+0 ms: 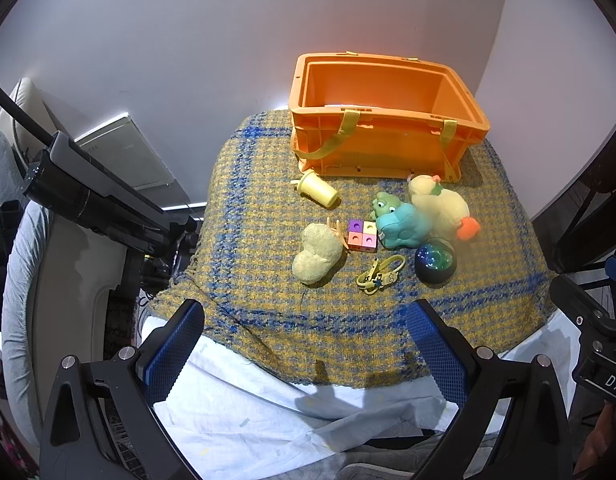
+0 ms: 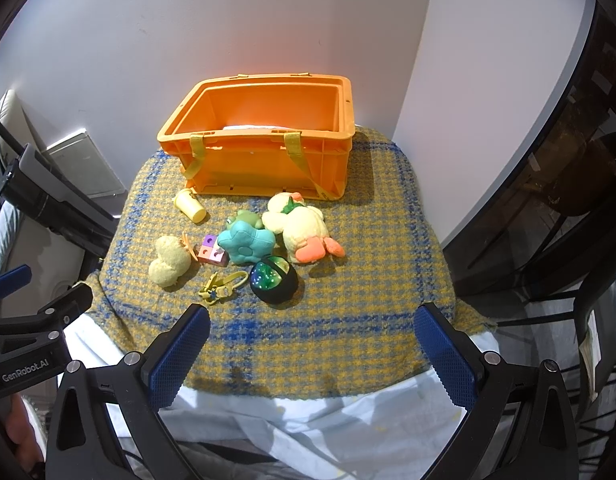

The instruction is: Organize objects

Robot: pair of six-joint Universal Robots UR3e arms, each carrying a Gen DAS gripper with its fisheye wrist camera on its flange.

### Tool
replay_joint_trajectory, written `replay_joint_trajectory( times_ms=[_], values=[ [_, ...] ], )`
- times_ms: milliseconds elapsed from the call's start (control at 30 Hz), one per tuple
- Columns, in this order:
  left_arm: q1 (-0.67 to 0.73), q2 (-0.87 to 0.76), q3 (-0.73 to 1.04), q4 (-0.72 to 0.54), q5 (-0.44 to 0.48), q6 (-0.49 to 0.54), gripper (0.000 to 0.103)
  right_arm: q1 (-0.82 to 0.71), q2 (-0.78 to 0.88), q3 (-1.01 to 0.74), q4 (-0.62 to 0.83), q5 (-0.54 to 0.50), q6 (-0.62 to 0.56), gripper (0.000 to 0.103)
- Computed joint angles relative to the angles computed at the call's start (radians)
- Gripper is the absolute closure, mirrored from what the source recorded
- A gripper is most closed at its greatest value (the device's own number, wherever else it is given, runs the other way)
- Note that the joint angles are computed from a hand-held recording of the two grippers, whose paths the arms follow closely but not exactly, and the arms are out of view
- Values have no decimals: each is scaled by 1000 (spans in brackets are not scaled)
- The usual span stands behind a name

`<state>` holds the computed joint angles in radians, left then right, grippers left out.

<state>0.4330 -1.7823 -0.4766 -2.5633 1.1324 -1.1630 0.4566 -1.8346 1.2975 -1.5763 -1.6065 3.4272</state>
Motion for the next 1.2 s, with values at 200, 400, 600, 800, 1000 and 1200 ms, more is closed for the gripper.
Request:
replay_joint_trajectory(
  times_ms=[200,400,600,800,1000,1200],
  values=[
    [1,11,-25,19,0,-8,0,1,0,3,-3,1,0,1],
    [3,16,-35,28,-2,-13,0,2,1,4,-7,1,1,1],
    [1,12,-30,32,-1,-23,0,1,0,5,-7,2,1,1],
    [-3,18,-40,46,-4,-41,0,4,1,9,-16,8,-7,1],
    [-6,26,-55,58,-5,-52,0,-1,-2,8,-13,15,-14,1],
    [5,16,-19,14,-16,-33,0,-13,-10,14,-16,27,-28,1]
  ],
)
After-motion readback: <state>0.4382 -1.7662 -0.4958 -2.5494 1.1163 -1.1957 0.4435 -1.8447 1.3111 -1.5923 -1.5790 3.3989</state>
